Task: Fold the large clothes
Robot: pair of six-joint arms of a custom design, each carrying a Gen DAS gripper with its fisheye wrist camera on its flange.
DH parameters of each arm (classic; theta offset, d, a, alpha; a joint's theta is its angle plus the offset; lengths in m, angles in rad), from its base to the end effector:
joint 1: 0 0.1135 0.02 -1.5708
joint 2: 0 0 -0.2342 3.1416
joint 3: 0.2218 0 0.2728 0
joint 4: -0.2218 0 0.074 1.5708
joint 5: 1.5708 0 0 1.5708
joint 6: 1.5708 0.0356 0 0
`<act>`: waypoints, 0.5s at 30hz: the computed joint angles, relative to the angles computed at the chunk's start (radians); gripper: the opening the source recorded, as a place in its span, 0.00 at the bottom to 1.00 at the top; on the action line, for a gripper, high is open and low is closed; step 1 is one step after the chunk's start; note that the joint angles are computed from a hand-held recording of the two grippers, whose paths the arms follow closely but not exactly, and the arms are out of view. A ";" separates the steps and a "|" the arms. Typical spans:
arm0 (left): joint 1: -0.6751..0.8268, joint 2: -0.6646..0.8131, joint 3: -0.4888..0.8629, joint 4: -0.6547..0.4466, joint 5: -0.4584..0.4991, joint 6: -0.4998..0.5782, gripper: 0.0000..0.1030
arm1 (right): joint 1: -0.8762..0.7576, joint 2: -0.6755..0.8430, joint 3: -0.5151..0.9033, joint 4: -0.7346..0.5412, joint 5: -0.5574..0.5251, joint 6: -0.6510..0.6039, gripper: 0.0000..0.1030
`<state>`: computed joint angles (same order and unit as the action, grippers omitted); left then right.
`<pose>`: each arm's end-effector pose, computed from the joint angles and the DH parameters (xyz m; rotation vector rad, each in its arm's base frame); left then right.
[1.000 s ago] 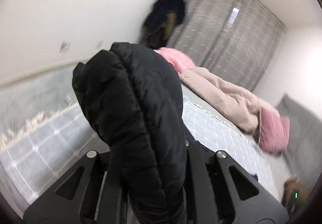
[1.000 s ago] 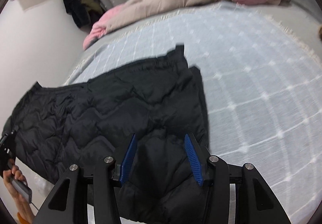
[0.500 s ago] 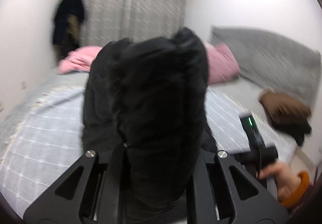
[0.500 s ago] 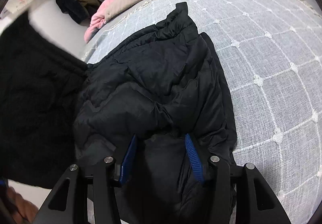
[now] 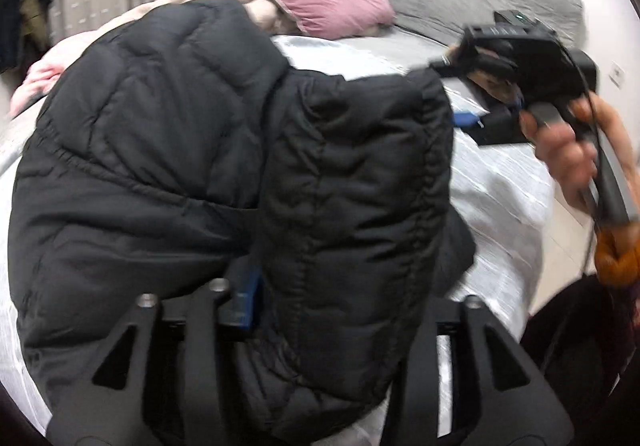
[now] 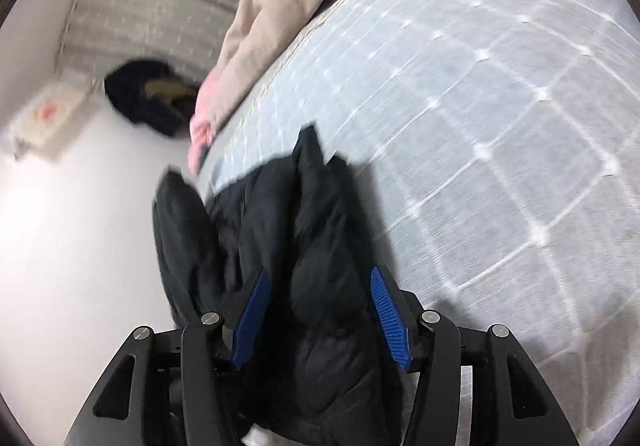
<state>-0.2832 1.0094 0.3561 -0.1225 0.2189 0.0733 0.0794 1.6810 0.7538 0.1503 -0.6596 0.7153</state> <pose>0.2098 -0.0691 0.1215 0.5232 2.2926 -0.3600 0.3235 0.0476 0.0978 0.4251 2.3984 1.1521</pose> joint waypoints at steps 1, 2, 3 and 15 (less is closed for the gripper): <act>-0.014 -0.039 0.007 -0.056 0.023 0.007 0.61 | -0.009 -0.016 -0.030 0.045 -0.019 0.031 0.53; 0.002 -0.072 0.012 -0.106 0.062 0.030 0.65 | -0.014 -0.018 -0.038 0.076 -0.034 0.054 0.54; 0.009 -0.090 0.021 -0.142 0.092 0.047 0.72 | -0.034 -0.023 -0.059 0.136 -0.080 0.085 0.56; 0.331 -0.374 0.152 -0.685 0.445 0.360 0.77 | 0.196 0.002 0.075 0.091 -0.085 0.039 0.67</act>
<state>0.0480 0.6356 0.5082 -0.8080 0.6642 0.4333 0.2756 1.6829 0.8290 0.2412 -0.7449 0.7545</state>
